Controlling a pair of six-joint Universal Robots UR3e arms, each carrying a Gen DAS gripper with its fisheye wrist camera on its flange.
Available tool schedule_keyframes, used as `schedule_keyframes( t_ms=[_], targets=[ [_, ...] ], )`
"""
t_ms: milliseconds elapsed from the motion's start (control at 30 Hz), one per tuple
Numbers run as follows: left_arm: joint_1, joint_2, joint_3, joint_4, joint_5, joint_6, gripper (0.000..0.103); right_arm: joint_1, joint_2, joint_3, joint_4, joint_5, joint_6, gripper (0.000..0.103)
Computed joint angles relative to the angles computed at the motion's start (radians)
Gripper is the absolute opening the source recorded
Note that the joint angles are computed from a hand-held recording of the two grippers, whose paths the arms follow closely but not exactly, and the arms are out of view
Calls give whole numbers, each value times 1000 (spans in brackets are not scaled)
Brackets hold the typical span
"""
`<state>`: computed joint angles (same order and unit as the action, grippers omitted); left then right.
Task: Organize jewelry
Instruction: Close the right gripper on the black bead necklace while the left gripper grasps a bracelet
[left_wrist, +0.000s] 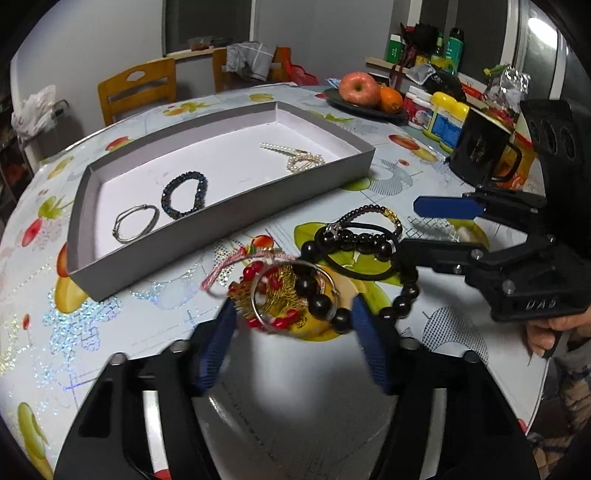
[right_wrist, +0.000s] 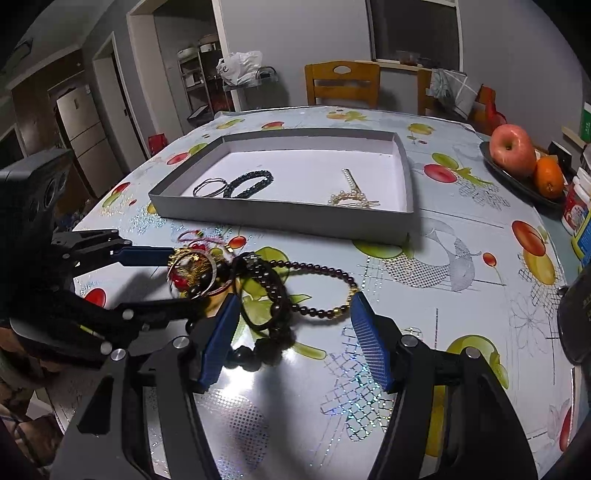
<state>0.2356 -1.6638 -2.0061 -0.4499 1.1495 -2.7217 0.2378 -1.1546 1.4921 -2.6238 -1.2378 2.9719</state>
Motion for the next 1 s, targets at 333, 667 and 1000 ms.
schedule_keyframes(
  t_ms=[333,667,1000],
  targets=[
    [109,58,-23,-114,-125,53,20,33,40,-79,59,-29,-25,50],
    [110,102,-39,-80,-110,56,57,35,112,-200,153,-37,-39,14],
    [-40,-55,101,-23,35,42,58,9,48,-104,100,-10,-33,14]
  ],
)
